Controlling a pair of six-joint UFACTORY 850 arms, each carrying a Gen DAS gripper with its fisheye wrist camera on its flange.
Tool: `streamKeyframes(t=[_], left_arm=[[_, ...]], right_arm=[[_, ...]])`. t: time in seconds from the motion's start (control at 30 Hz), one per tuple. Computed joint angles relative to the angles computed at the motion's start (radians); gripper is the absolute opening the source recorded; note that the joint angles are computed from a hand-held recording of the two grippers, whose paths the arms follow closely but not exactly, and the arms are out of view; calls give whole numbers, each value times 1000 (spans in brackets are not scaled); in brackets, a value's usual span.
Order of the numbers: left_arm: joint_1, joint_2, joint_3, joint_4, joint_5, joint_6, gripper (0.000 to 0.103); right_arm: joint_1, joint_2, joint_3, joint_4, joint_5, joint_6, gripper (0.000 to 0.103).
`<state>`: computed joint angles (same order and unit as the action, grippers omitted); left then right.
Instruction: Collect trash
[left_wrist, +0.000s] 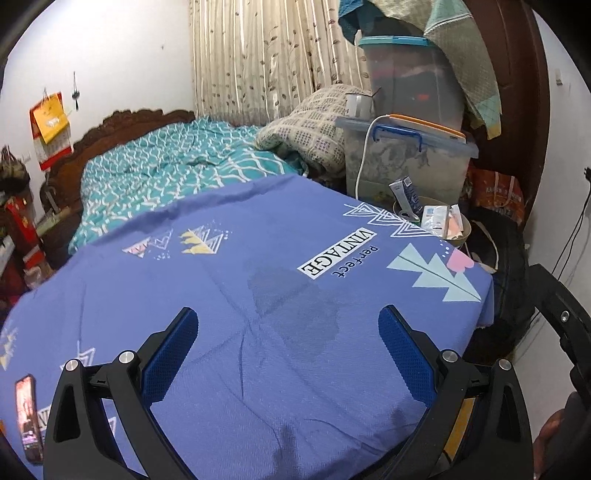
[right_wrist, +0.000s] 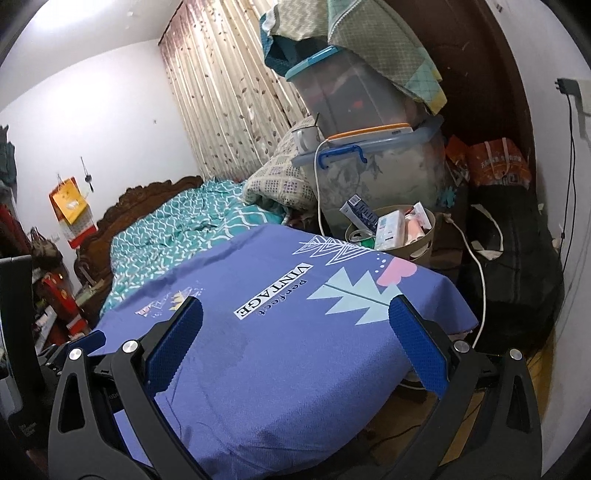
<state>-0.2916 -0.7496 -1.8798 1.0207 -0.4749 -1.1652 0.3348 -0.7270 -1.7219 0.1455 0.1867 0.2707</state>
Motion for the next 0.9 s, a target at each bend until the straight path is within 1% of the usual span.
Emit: streamKeyframes(t=[0.07,0.13,0.23,0.33,0.43,0.5,0.57,0.67,0.77,0.9], left_arm=[[-7,-3,-10,6,-19,5,94],[-10,-9,-26,10,-28,7,94],[-9,-34,-69,-24,-53,44,94],[-7,-56,-100,-40,-74,61,94],[-4,-89,-144,-64,-108,92,94],[-1,-102,-162,-81,-114,103,94],[2,-117,-183,-105,-121,120,94],[4,-136,-214,-123,-130,152,94],[6,-147,-232,-147,-137,185,94],[8,-147,-230,-134,-142,175,94]], right_arm=[[-7,1,1,-61,10,75,100],[-13,-1,-3,-87,28,109,100],[-19,-26,-51,-176,5,197,100],[-22,-76,-138,-283,-35,279,100],[-23,-122,-209,-462,-64,461,100],[-24,-138,-228,-541,-71,542,100],[-23,-138,-228,-517,-73,500,100],[-21,-136,-220,-326,-60,304,100],[-21,-131,-208,-301,-51,284,100],[-18,-145,-223,-352,-60,337,100]])
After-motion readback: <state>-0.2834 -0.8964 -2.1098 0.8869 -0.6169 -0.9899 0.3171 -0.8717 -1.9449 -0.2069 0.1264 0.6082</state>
